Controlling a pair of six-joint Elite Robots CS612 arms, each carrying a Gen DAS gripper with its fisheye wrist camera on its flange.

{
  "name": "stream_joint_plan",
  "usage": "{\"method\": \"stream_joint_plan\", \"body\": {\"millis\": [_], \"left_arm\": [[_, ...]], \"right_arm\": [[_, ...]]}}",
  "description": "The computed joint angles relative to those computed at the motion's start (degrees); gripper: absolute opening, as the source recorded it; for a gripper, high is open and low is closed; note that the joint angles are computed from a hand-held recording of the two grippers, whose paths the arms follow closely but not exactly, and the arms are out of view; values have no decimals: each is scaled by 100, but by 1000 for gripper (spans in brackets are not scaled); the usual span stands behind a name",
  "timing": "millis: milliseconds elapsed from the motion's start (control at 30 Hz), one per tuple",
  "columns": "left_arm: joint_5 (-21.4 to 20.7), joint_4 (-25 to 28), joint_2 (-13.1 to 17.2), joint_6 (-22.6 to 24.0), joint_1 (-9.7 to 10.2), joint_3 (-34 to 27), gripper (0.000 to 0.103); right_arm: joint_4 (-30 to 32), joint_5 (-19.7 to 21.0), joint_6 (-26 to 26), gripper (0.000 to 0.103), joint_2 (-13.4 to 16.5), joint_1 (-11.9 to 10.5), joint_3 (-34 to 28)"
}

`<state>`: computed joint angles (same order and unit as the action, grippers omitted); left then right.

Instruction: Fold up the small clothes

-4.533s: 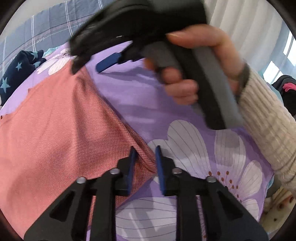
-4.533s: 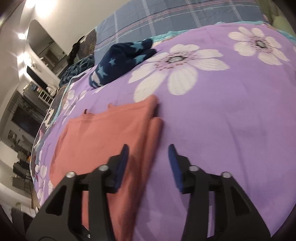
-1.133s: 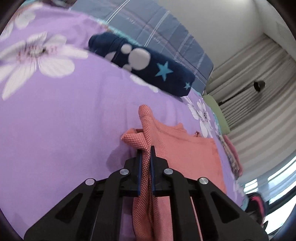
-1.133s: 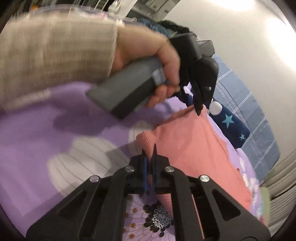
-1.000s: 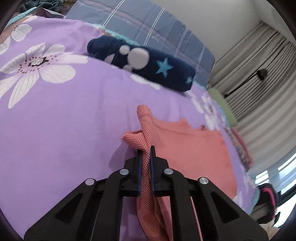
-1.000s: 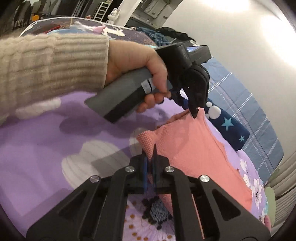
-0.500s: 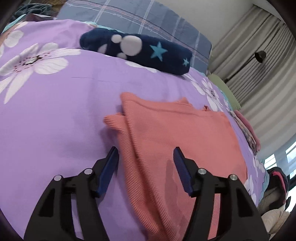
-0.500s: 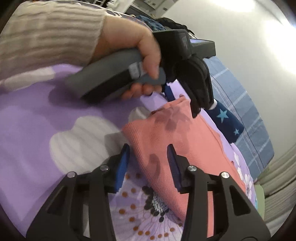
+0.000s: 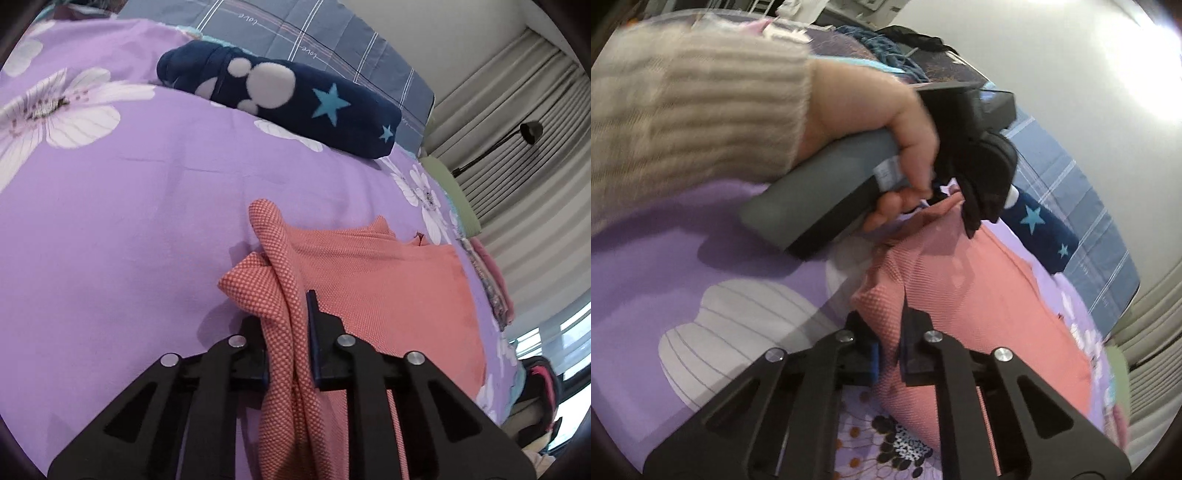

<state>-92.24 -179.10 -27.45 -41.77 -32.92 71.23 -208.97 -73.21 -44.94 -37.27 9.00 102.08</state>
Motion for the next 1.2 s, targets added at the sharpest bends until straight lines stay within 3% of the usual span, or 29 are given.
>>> {"method": "stream_joint_plan", "body": {"millis": [267,500,1200], "left_arm": [[298,395,-133,232,-78,-84,12],[429,528,-223,309,-152,-124,12],[1240,1641,-215,687,-520,-802,12]], "right_arm": [[407,482,900,6,-252,-230,54],[448,762,1188,6,-376,-434,106],[532,1533,2243,6,-519,-1101,271]]}}
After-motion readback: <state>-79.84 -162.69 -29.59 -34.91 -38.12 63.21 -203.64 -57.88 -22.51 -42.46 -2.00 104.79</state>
